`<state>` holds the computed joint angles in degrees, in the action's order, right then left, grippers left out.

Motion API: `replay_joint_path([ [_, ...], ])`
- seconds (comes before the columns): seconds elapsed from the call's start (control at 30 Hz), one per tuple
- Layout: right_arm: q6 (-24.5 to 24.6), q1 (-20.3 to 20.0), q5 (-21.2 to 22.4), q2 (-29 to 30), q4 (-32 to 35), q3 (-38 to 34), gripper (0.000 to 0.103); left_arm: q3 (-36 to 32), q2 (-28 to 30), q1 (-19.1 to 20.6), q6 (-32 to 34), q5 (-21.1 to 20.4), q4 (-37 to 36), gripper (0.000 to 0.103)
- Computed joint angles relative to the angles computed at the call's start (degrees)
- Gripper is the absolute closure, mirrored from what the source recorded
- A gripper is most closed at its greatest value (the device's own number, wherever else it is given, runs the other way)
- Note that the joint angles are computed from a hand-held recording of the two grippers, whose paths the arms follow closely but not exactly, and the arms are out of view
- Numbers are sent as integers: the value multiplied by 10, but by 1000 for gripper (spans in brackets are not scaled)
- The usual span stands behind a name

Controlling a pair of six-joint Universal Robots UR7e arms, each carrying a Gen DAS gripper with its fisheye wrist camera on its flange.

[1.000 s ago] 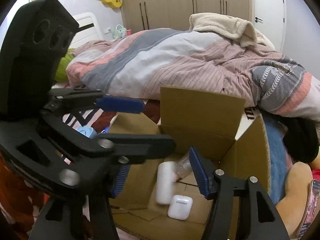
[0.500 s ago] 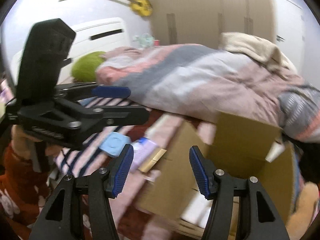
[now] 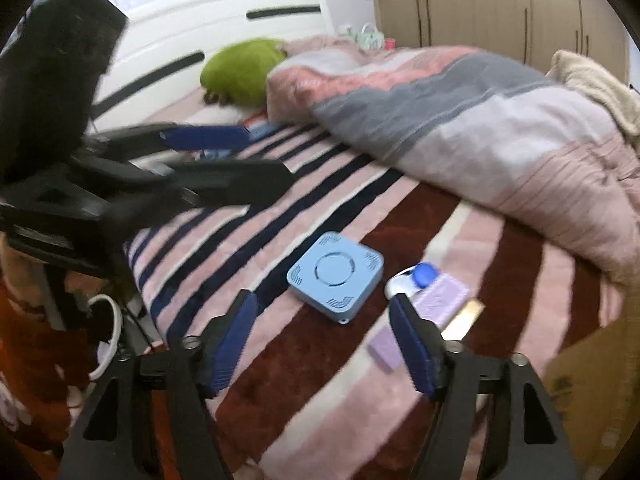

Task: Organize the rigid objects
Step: 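Grasp the light-blue square case with the right gripper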

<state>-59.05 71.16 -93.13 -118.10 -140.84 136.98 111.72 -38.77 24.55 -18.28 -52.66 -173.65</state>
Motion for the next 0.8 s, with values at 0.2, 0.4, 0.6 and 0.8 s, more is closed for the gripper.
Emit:
replay_joint_path([
  [0.2,66,-6,-31,97,-150,42,24,38,-11,20,-15,-5,-31,21],
  [0.4,118,24,-84,205,-299,56,16,64,-23,31,-31,2,-41,21],
  [0.6,151,50,-131,279,-392,49,9,83,-31,48,-52,1,-50,21],
  [0.8,135,54,-148,308,-432,46,18,85,-29,60,-59,-5,-50,21],
])
